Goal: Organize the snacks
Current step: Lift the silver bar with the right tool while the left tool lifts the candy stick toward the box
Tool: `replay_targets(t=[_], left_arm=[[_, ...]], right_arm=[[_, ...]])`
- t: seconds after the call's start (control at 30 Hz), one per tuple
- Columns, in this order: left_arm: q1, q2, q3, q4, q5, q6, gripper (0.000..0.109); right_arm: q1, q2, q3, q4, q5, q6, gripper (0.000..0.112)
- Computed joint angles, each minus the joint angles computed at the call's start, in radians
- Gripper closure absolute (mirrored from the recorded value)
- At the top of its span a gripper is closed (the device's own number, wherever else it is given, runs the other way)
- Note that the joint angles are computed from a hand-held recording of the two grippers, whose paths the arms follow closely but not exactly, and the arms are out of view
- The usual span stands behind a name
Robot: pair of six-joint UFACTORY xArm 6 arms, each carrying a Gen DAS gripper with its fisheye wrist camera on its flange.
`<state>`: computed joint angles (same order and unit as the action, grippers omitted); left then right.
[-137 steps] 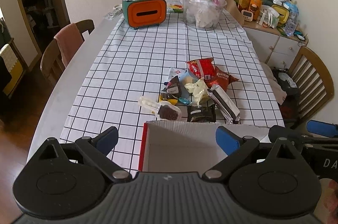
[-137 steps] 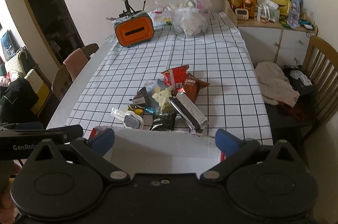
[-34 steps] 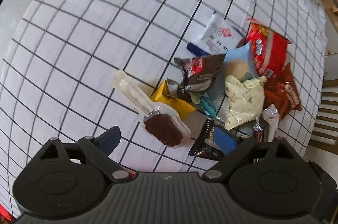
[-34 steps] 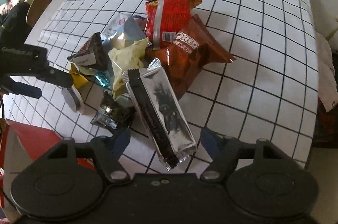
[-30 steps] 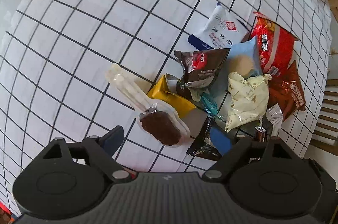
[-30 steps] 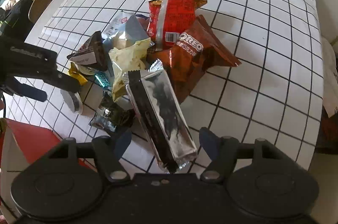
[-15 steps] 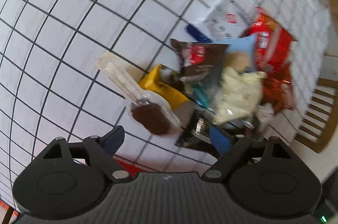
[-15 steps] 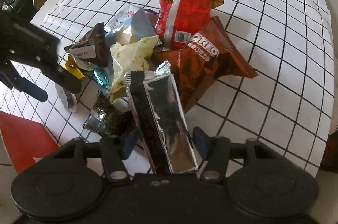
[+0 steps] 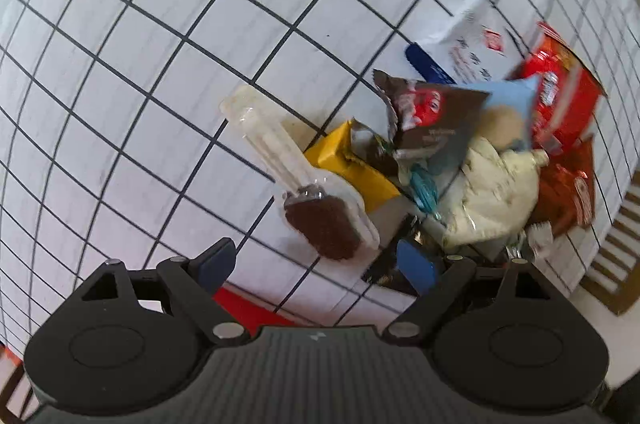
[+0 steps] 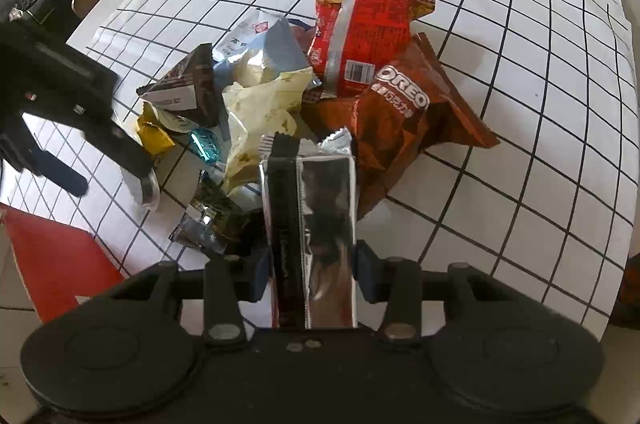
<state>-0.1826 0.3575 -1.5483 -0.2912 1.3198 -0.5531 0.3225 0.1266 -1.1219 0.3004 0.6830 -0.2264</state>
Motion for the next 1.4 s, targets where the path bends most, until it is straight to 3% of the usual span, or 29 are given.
replay_targets(t=[0.3, 0.4, 0.47, 0.6, 0.73, 1.03, 1.4], left_arm=[[-0.013, 0.082, -0.084, 0.021, 0.009, -0.013, 0.02], [-0.016, 0.083, -0.077, 0.032, -0.006, -0.008, 0.026], [-0.019, 0.078, -0.073, 0.037, -0.018, 0.0, 0.032], [-0.028, 0.069, -0.072, 0.06, -0.034, -0.002, 0.053], [-0.015, 0.02, 0.007, 0.017, -0.102, -0.001, 0.063], [-0.006, -0.082, 0.169, -0.058, -0.234, 0.046, 0.064], [0.044, -0.202, 0.203, -0.104, -0.239, 0.105, 0.064]], right_arm=[[-0.008, -0.012, 0.015, 0.02, -0.005, -0.01, 0.07], [-0.01, -0.015, 0.02, 0.029, -0.01, -0.014, 0.07], [-0.012, -0.014, 0.019, 0.032, -0.008, -0.015, 0.07], [-0.012, -0.013, 0.017, 0.021, -0.005, 0.0, 0.07], [-0.01, -0.015, 0.018, 0.018, -0.005, 0.005, 0.07], [-0.005, -0.065, 0.06, 0.001, -0.021, 0.049, 0.07], [-0.002, -0.196, 0.137, -0.023, -0.047, 0.109, 0.07]])
